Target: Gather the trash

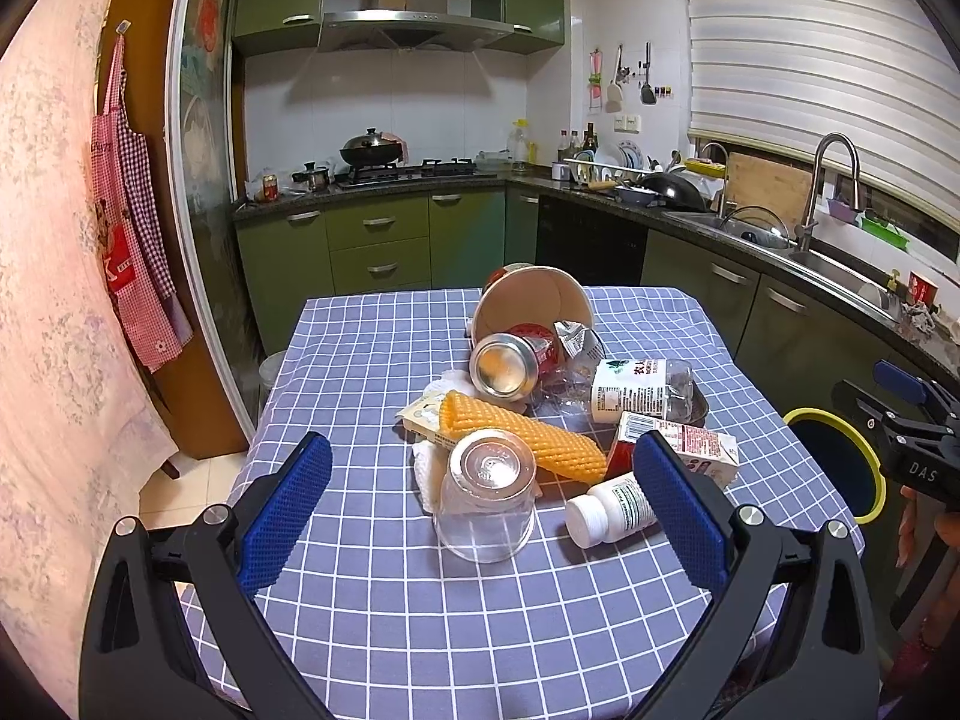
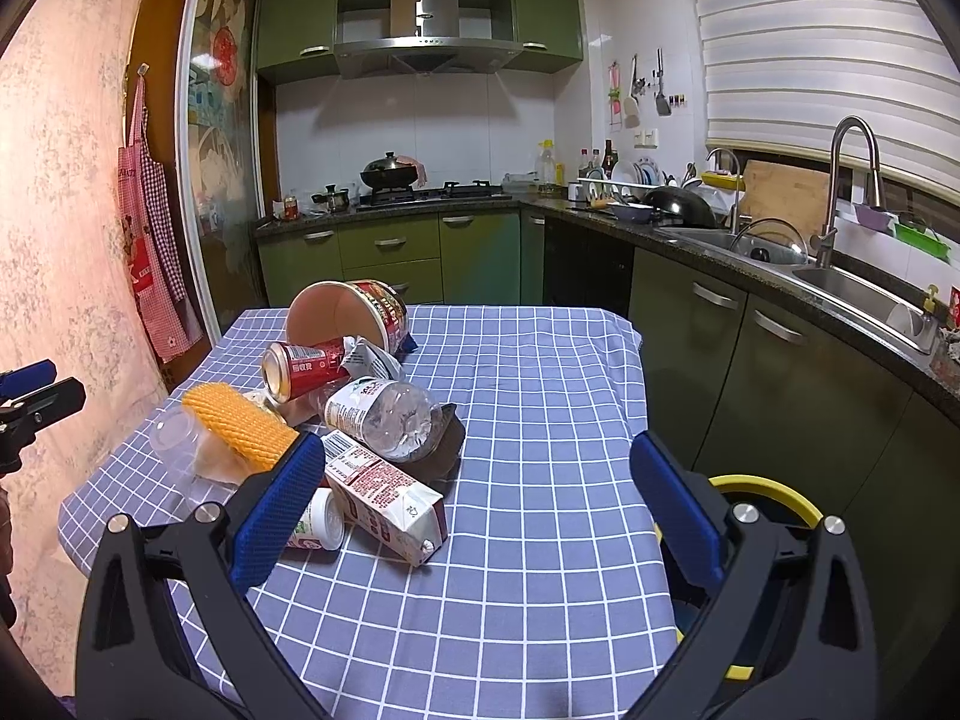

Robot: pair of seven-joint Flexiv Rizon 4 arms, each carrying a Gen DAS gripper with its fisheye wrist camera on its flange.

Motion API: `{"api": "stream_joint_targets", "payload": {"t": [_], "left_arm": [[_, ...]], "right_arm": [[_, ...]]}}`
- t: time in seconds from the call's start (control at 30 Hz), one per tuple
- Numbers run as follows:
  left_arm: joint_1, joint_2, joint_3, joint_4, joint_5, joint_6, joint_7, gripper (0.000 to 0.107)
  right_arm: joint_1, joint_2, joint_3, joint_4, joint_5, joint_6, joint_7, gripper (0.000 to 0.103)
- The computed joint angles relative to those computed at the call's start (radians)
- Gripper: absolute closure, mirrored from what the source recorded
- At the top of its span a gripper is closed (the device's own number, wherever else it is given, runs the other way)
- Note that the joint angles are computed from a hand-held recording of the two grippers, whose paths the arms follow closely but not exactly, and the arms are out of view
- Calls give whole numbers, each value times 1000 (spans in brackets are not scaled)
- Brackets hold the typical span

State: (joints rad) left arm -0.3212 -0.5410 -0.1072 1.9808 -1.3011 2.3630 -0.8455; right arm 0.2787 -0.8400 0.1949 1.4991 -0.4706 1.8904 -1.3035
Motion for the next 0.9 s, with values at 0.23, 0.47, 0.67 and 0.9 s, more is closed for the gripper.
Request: {"api": "stream_joint_targets", "payload": {"t": [0.23,0.47,0.67,0.9], "left_arm": [[0,-1,-1,-1,-2,0,1,7],[1,-1,0,0,0,-1,0,7],[4,-7,-2,-7,-5,-5,5,7],[15,-28,-2,-29,-26,-26,29,7]], "right_arm": [[-3,-2,6,-3,-2,-5,-2,6],[1,-3,0,2,4,-4,-5,6],[-9,-7,21,-13,-5,-39,-5,6],[-62,-86,158,-152,-96,-139,-98,6]]}}
